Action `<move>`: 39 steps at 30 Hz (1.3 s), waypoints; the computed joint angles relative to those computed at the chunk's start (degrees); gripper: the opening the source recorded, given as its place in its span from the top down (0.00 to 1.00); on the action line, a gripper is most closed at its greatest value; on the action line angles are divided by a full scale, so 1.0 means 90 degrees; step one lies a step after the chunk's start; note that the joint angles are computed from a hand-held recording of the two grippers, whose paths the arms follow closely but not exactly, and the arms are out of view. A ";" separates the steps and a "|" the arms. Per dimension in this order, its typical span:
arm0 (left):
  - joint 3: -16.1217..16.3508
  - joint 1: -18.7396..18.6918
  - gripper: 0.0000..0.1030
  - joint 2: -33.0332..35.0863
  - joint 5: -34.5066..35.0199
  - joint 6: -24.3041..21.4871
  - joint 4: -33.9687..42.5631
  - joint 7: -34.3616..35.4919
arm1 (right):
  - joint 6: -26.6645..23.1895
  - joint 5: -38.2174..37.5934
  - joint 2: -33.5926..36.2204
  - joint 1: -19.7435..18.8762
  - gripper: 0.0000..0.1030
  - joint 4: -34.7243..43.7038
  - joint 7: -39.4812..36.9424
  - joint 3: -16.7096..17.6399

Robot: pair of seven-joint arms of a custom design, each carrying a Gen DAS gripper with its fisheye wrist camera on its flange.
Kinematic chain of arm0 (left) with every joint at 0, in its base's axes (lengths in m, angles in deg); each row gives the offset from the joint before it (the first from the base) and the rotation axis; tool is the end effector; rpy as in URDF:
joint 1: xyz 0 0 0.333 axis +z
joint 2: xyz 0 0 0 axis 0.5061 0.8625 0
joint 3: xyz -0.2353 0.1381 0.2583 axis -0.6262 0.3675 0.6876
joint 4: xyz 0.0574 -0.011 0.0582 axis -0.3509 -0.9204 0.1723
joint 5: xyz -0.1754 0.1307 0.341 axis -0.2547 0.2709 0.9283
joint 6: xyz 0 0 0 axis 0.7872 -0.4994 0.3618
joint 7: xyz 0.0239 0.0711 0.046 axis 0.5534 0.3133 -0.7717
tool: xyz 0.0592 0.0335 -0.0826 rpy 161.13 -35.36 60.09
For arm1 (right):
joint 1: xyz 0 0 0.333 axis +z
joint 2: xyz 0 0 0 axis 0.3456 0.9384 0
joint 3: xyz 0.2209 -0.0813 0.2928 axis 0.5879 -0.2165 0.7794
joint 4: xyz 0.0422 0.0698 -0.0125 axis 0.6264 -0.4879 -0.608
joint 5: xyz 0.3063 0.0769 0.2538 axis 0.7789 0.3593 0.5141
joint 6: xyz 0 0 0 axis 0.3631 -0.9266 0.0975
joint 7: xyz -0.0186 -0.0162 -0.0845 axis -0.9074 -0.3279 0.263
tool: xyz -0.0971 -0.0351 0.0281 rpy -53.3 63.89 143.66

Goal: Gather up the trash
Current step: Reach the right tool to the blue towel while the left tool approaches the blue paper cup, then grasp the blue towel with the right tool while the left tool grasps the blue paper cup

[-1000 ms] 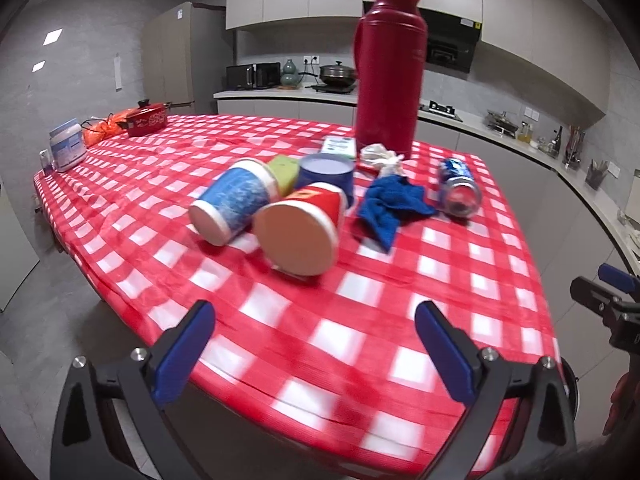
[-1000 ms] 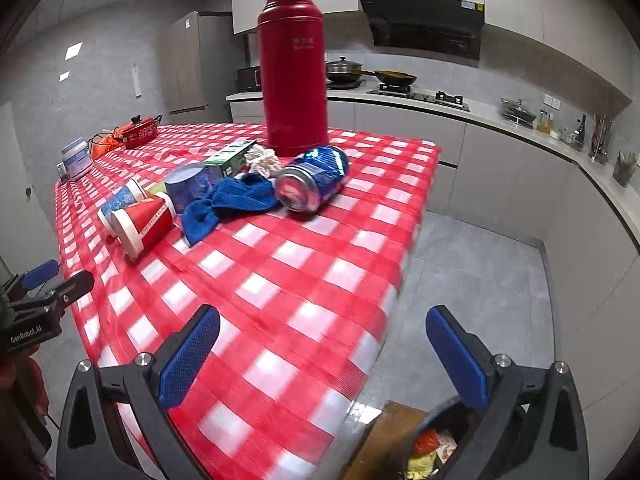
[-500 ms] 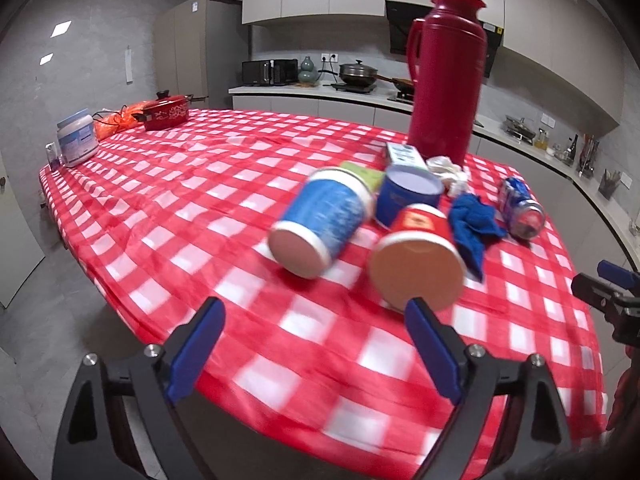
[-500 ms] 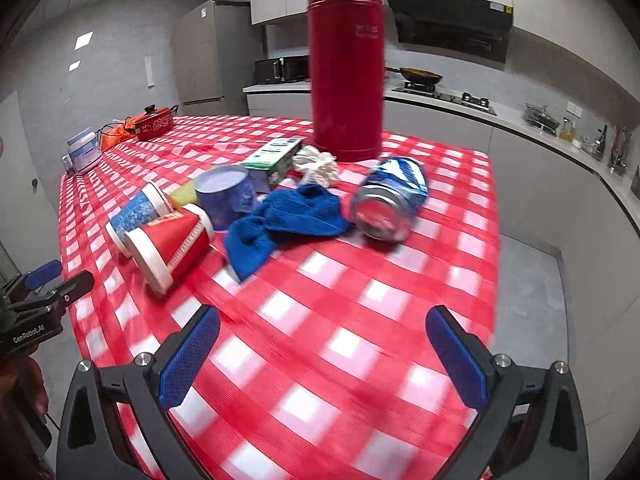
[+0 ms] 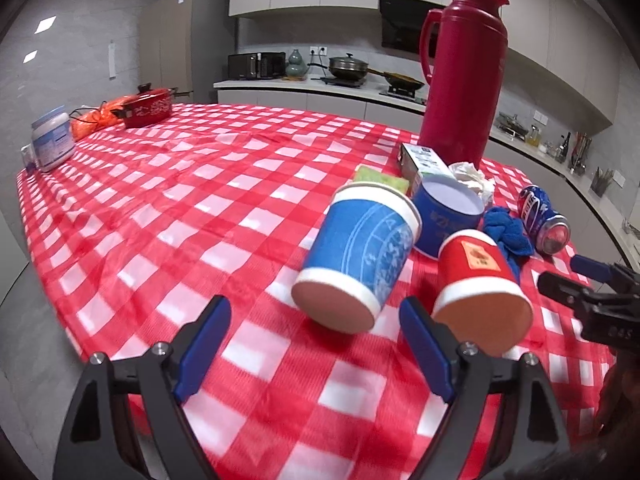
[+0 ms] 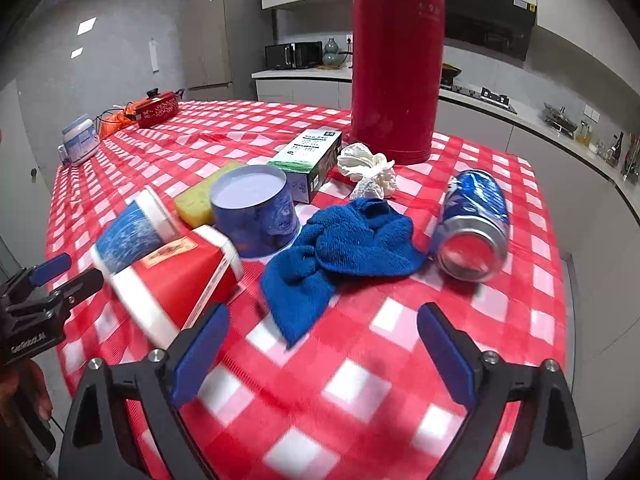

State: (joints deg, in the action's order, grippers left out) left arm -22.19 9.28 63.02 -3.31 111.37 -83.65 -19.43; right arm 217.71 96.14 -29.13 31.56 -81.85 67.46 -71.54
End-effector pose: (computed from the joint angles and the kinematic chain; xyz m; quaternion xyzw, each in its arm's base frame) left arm 0.5734 -0.3433 0.4299 -0.7078 0.5701 -0.2952 0.2946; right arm 0.6146 0.1203 0.4579 -0.7755 0.5078 -0.1957 0.3201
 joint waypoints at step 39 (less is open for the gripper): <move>0.0002 -0.0011 0.44 -0.0242 0.0425 0.0288 0.0002 -0.0184 | -0.0454 0.0607 -0.0247 -0.0216 0.95 0.0111 -0.0745 0.0136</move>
